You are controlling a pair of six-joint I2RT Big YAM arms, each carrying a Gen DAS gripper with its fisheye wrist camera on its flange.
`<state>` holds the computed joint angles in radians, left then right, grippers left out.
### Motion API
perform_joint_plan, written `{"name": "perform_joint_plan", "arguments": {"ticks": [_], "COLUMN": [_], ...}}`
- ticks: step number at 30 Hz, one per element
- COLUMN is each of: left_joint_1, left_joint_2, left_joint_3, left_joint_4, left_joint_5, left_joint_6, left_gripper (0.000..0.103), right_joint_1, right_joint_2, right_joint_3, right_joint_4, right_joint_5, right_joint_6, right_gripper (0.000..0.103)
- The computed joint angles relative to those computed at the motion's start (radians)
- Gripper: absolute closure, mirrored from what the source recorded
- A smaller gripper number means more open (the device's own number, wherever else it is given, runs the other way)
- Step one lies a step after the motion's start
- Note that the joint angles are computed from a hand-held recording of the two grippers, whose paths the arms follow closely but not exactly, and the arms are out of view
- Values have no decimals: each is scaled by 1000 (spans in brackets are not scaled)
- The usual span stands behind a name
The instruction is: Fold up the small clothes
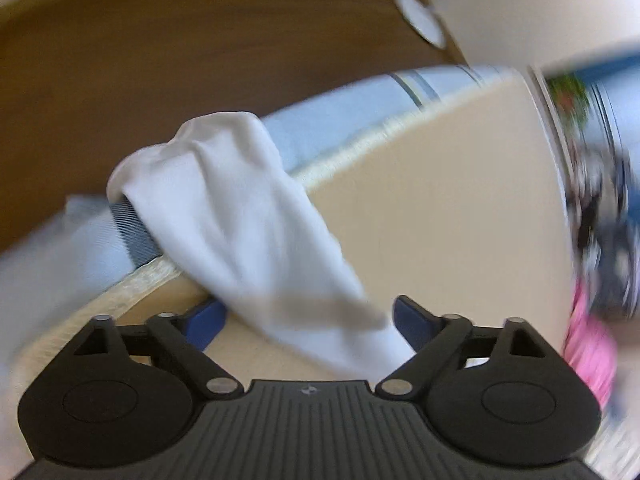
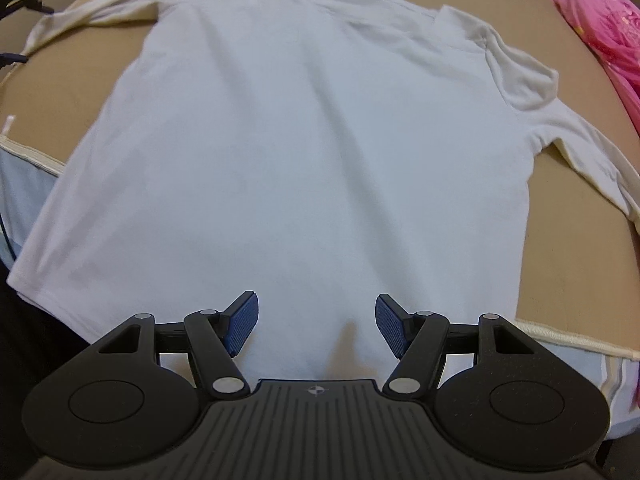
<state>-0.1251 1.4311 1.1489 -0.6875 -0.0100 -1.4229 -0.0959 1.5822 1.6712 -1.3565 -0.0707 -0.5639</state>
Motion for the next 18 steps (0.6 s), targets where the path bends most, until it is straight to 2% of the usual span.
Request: {"name": "perform_joint_plan", "arguments": {"ticks": [1,2,3,4,6,8,9,11,12,13,14,15,17,18], "left_joint_1": [7,8,21,26,37,55,57,51,49,41,30,22,27,29], "left_joint_2": [-6,-9,-8,-15,-18,33,73,187,253,311,345,354,301,269], "left_joint_3": [3,21,52,67,117,223,285,446,526,604,646,650,543,479], "left_joint_4": [9,-25,-85,-102,-133,-202,-228,-313,-371,-446,-491,-494,-409,-355], "left_joint_5": [-39,-77,-82,-97,-131,-121,-123,-151,-165,-199,-256,-293,-265,-245], "left_joint_6": [-64,-95,-95,-100,-58,-7,25,128,186,223,224,218,194,159], "left_gripper": [34,70,93,94,94,94,93,69,27,4,3,4,4,4], "right_joint_1": [-1,-3,-5,-9,-15,-16,-15,-11,-12,-12,-14,-16,-21,-25], "right_joint_2": [7,14,20,29,46,66,77,90,96,99,102,103,106,110], "right_joint_3": [7,15,22,29,43,53,58,61,66,71,75,80,82,81], "right_joint_4": [-5,-8,-9,-8,-10,-17,-21,-23,-27,-30,-31,-30,-19,-12], "right_joint_5": [8,13,15,16,12,17,22,31,26,22,20,19,28,36], "right_joint_6": [2,2,2,0,-3,-8,-9,-3,-2,-1,-3,-7,-17,-20], "right_gripper": [36,36,36,36,36,36,36,36,36,36,36,36,36,35]}}
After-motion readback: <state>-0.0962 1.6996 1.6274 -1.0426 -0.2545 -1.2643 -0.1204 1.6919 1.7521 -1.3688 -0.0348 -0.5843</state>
